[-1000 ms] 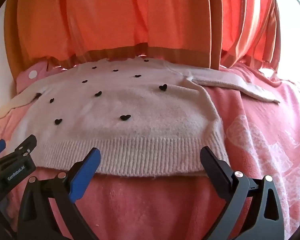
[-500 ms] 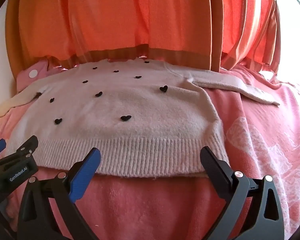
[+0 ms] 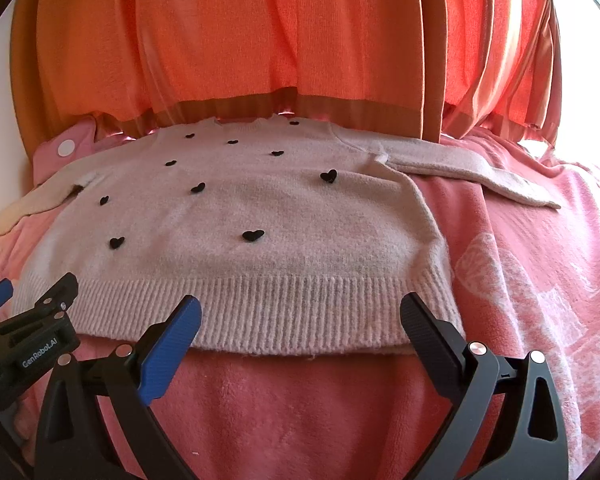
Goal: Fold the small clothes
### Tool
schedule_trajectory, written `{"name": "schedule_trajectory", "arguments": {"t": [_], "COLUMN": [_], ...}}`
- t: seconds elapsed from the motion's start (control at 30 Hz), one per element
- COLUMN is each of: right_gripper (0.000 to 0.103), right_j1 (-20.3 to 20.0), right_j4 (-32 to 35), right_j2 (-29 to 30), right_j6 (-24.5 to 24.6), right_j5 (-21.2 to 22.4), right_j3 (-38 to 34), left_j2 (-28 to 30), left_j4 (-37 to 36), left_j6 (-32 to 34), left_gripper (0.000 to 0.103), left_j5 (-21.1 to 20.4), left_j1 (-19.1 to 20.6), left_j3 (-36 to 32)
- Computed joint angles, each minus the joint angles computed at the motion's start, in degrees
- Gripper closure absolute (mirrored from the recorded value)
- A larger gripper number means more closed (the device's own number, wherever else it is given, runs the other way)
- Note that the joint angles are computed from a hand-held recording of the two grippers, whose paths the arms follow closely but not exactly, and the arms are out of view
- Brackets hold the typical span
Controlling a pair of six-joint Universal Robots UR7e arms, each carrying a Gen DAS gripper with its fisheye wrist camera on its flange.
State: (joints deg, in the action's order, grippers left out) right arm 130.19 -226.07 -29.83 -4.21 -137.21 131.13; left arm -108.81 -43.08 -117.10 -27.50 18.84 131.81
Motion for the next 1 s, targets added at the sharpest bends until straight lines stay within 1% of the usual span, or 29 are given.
{"name": "schedule_trajectory", "arguments": {"t": [1.0], "right_gripper": [0.005], "right_j1": [0.3], "right_j4": [0.4], "right_j2": [-0.1], "right_j6": [0.2], "right_j5": [-0.2], "right_j3": [-0.2], "left_j2": [0.3], "left_j4": [0.2], "left_j6": [-0.2], "left_gripper": [0.005], "left_j5": [-0.3], "left_j1": [-0.4], "left_j3": [0.1]}}
